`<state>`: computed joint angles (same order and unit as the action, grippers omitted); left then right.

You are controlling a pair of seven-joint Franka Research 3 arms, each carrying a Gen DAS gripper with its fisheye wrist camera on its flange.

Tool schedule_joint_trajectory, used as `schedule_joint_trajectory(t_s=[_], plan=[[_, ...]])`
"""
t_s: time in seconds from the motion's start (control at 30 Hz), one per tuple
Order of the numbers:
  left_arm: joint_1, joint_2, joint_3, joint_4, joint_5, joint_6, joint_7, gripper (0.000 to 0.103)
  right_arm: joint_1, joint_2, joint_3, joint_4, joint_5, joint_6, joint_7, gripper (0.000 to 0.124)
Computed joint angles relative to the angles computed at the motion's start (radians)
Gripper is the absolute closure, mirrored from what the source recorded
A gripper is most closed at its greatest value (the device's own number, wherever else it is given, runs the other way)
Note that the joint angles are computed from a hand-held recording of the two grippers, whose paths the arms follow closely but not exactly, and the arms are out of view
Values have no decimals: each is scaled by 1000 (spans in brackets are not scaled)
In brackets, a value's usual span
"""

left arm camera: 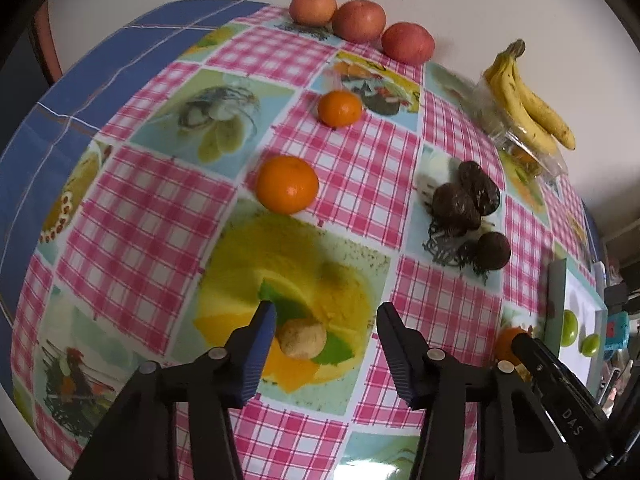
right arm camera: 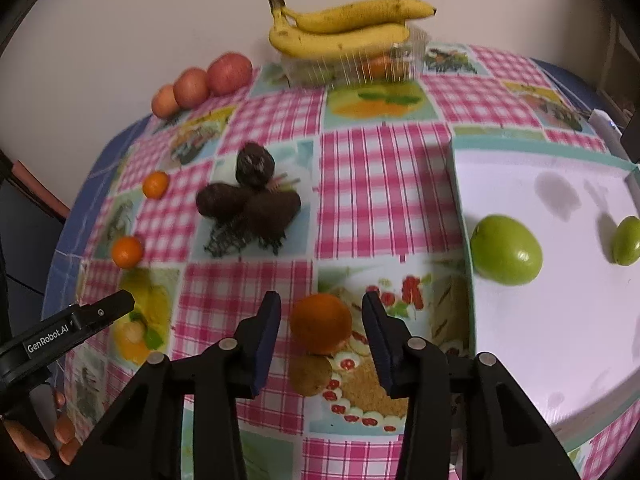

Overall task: Organize fruits
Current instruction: 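Grasp a brown kiwi with the left tool while the right tool grasps an orange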

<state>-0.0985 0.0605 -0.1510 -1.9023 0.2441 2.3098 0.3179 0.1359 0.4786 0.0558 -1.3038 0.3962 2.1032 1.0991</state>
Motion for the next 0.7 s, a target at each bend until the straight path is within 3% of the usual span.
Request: schedule_joint_trajectory(t_s=[0.1, 0.23, 0.5, 0.7], plan=[[-2, 7, -1, 10, -9, -23, 4, 56, 4, 5, -3, 3, -13, -13, 2, 85], [-1, 11, -1, 10, -28, -34, 7, 75, 1, 8, -1, 6, -7, -21, 2, 88], [7, -10, 3, -24, -45, 30, 3, 76, 0, 14, 1, 20, -1, -36, 14, 89], [5, -26, 2, -15, 12, 69, -18, 76, -18, -5, 9, 18, 44, -21, 2, 89]])
